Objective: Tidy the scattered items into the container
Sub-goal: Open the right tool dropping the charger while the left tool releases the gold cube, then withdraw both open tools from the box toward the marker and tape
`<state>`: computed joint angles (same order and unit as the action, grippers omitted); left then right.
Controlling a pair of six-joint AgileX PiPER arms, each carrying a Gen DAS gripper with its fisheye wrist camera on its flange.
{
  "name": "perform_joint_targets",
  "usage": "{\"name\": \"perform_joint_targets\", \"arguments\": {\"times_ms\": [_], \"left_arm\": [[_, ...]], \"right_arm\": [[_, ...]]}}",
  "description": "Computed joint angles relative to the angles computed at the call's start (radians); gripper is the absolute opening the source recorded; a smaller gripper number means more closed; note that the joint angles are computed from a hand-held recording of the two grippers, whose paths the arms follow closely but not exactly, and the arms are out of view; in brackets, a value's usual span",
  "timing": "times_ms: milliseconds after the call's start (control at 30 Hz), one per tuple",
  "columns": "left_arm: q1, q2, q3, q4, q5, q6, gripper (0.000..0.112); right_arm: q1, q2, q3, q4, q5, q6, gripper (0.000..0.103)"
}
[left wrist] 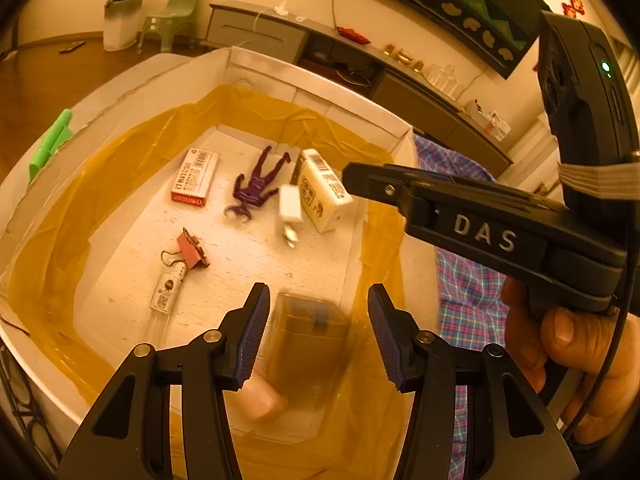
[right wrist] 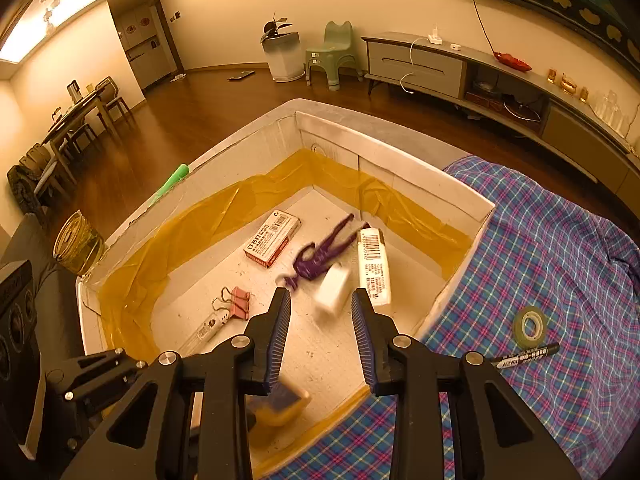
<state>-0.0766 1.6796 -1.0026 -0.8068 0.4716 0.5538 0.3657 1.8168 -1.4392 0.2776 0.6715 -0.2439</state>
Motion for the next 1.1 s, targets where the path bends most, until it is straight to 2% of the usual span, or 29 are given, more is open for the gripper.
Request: {"name": "perform_joint_targets", "arguments": {"times_ms": [300,633,1100], "left_arm": [[0.018,-0.013,0.019,-0.078,0.005,0.079,0.054],[0.006,-0.049,0.058,-0.103,-0.039,0.118,0.054],[-0.064,-0.134,0.134,-0.107,-0.195,0.17,0.054]], "right_arm": [[-0.009,-0.041,0.045,0.045,0.002,-0.042,0.038],[-0.019,-0.097,0.103,0.114,0.008,-0.1,0.039],[-0.089,-0.226,0.237,0.315,0.046,-0.284,0.039]]}}
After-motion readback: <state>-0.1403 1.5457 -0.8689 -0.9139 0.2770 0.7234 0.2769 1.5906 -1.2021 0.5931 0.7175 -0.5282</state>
